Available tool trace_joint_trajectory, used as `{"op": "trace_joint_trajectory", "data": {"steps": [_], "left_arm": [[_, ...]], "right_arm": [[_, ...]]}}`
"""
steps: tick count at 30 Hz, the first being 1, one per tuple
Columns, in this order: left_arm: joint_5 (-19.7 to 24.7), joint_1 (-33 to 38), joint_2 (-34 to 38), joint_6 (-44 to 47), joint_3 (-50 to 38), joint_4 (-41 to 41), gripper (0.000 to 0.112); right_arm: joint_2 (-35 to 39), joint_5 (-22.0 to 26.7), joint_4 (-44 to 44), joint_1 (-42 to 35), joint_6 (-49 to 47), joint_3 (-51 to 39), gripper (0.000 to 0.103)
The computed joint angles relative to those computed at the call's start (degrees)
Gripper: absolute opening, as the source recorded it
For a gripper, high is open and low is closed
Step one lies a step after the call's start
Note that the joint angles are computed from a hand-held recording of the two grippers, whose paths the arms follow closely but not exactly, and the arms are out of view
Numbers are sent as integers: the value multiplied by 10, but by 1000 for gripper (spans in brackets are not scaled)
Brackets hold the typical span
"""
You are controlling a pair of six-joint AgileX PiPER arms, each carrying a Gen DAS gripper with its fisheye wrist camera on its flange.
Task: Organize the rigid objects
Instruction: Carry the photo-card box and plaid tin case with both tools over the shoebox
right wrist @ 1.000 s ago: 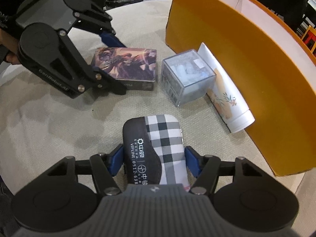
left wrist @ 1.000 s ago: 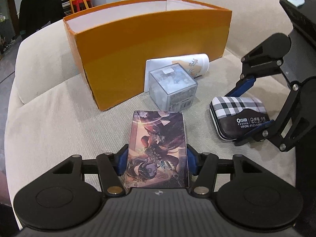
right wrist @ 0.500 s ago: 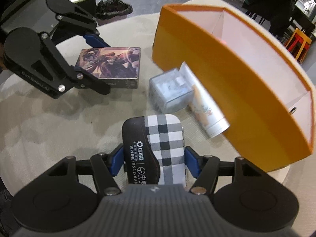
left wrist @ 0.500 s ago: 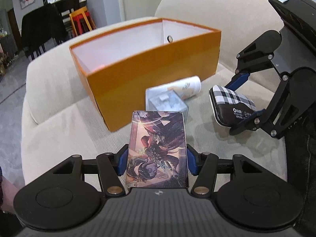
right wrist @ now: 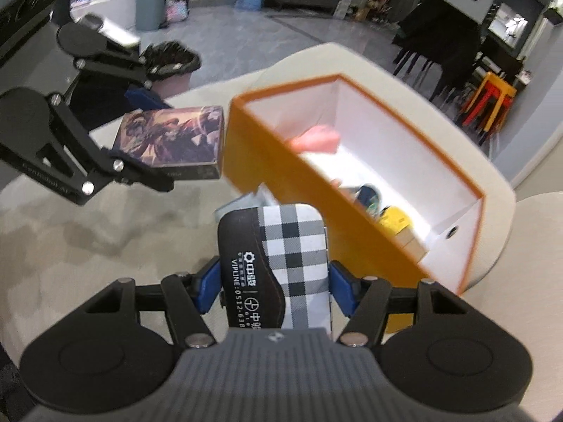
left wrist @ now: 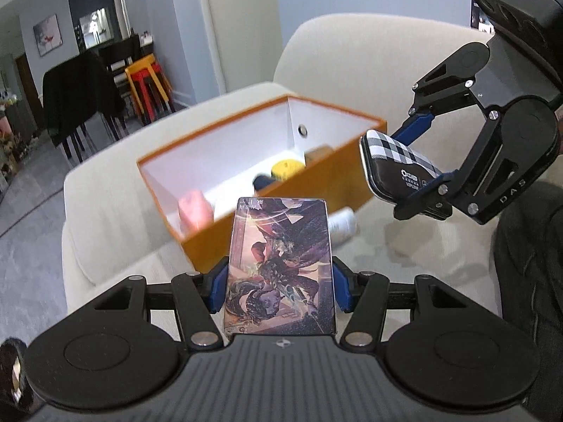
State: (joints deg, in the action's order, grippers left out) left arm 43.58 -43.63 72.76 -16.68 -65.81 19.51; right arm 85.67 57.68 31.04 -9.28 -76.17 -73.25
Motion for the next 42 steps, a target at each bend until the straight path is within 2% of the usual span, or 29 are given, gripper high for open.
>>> {"op": "trace_joint_trajectory", "data": {"steps": [13,20,31,37,42], "left_arm": [[-6,62,111,108,-156,-52,66],[9,83,192,123,-244,-70,66],[105,136,322,152,-387,-139,66],[166,138,386,187,-466,-130,66],[210,145,427,206,-519,-143,66]], "right_arm": [[69,18,-2,6,43,-158,63],[144,8,-26,25,122,-248,63],[280,35,-84,54,222,-407,63],[353,67,-116,66,249,-500,63],[437,114,-140,77,232,-631,63]]}}
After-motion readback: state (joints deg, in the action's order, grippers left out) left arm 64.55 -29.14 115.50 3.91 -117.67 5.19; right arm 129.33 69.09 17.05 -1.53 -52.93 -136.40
